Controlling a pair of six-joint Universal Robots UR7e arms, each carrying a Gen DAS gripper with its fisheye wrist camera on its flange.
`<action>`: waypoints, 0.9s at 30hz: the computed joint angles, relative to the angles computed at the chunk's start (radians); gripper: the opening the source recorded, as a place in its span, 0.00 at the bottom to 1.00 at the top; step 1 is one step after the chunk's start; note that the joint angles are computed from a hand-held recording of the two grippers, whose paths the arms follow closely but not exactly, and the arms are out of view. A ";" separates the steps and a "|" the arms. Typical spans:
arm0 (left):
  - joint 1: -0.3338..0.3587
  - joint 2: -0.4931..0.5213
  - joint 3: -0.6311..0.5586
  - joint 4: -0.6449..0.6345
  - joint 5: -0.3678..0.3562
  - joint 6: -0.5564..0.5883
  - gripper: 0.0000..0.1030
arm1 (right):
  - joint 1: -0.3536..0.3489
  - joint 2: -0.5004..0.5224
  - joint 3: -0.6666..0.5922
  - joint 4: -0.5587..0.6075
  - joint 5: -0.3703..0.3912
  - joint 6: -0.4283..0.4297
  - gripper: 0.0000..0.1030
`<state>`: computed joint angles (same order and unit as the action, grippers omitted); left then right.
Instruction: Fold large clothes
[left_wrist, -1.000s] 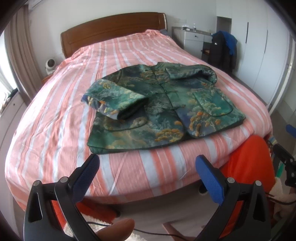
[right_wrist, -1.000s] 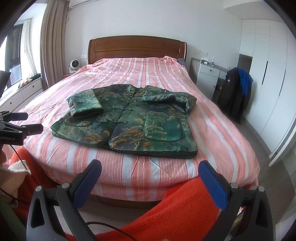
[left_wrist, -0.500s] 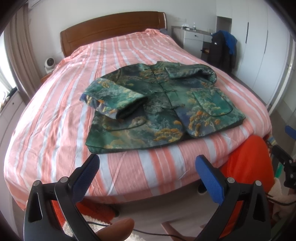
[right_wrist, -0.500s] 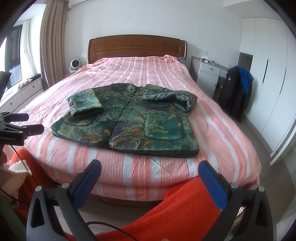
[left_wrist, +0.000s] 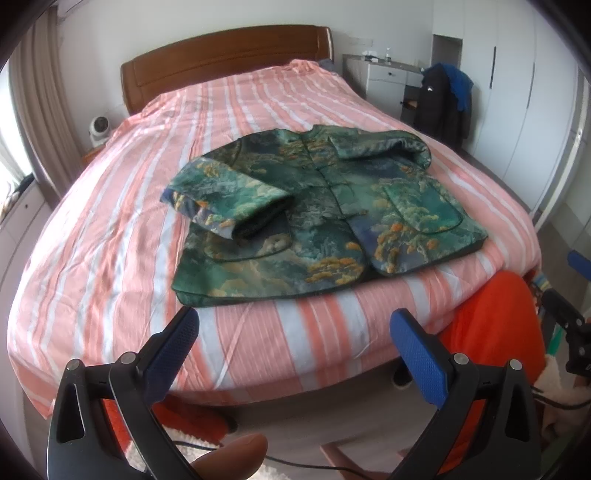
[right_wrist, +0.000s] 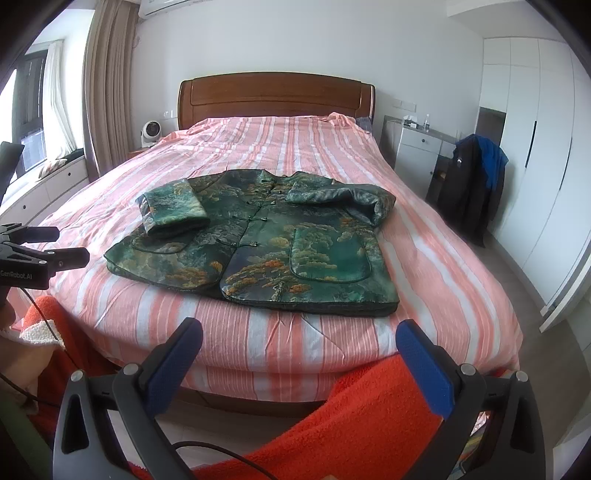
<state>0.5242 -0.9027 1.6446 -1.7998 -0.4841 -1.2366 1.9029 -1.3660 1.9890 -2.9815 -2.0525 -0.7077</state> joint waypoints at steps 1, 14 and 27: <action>0.000 0.001 -0.001 -0.001 -0.002 0.000 1.00 | -0.001 -0.002 0.000 0.000 0.003 -0.001 1.00; -0.004 0.003 -0.001 -0.016 -0.002 0.014 1.00 | -0.001 -0.002 0.002 -0.008 0.007 -0.002 1.00; -0.003 -0.004 0.006 -0.024 -0.006 0.015 1.00 | -0.002 -0.003 0.005 0.002 0.004 0.002 1.00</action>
<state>0.5216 -0.9066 1.6509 -1.8234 -0.4902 -1.2217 1.9012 -1.3686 1.9935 -2.9792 -2.0490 -0.7058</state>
